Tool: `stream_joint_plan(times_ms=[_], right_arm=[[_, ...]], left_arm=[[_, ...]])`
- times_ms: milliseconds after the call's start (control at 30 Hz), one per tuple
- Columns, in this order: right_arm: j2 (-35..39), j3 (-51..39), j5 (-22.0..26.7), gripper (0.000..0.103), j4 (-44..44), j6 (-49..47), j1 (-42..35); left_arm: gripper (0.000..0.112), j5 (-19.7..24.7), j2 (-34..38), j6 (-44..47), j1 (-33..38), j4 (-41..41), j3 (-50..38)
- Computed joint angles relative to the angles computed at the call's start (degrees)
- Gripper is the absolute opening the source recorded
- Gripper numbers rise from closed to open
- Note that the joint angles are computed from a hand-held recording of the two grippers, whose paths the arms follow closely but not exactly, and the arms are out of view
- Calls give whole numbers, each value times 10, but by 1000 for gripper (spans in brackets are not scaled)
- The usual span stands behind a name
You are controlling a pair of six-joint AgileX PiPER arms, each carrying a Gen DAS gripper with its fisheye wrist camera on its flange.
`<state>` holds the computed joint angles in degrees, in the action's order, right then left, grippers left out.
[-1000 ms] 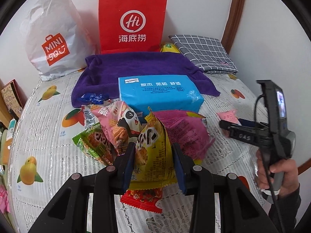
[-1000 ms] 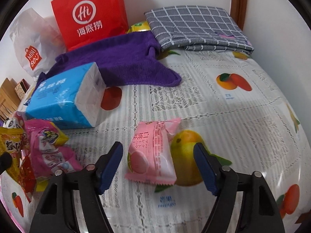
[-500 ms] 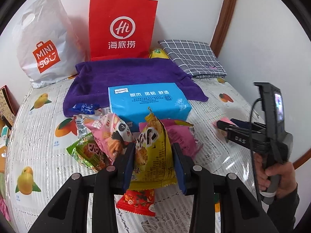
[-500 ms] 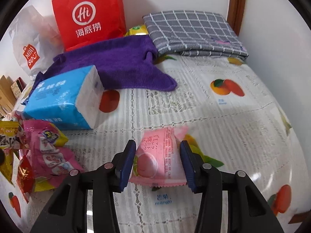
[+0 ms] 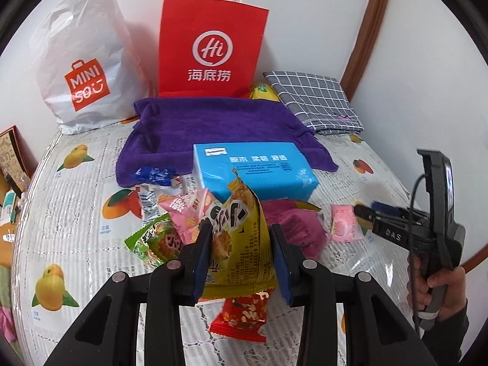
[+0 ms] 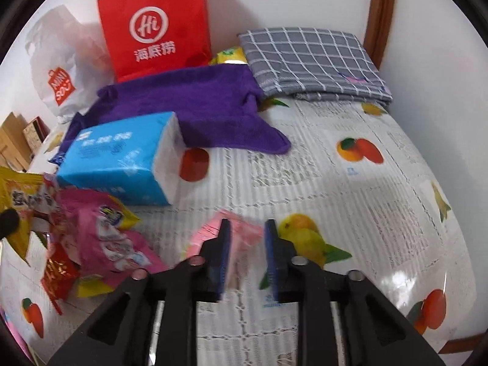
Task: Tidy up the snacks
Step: 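Carry the yellow bag and pink cake up onto the purple towel with both grippers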
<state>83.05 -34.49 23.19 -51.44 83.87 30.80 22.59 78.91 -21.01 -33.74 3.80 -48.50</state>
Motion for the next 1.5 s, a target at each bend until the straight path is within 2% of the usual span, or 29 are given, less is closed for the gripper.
stream_joint_plan(times_ms=[67,167,267,367,533,567,633,667,700,733,833,1000,1300,1500], right_arm=[[-8,19,-33,55,8,-1,-22],[-5,30,-58,55,38,-31,-36],[1,37,-76,59,11,0,-35],[19,27,-105,60,43,-33,-39],[79,-16,-106,61,59,-54,-26],[86,-24,-102,65,37,-31,-21],[101,-38,-94,66,12,-5,-16],[112,-47,-79,65,-19,26,-7],[123,-57,-48,59,-55,61,9],[130,-62,-33,58,-78,77,19],[131,-57,-24,53,-125,111,32],[91,-42,-16,52,-111,90,28],[-10,-68,37,52,-32,-7,39],[-23,-110,51,52,7,-55,42]], left_arm=[[36,-4,5,30,11,-34,-2],[36,-5,11,68,21,-75,-6],[36,-2,14,52,17,-58,-10],[36,2,14,34,12,-41,-12],[36,9,14,26,12,-30,-17],[36,10,14,23,11,-25,-18],[36,12,14,21,13,-23,-19],[36,12,14,21,14,-23,-20],[36,12,14,22,16,-24,-21],[36,12,14,24,17,-25,-22],[36,15,18,28,20,-25,-28],[36,22,28,40,24,-32,-49],[36,40,38,53,24,-30,-94],[36,57,46,84,41,-51,-127]])
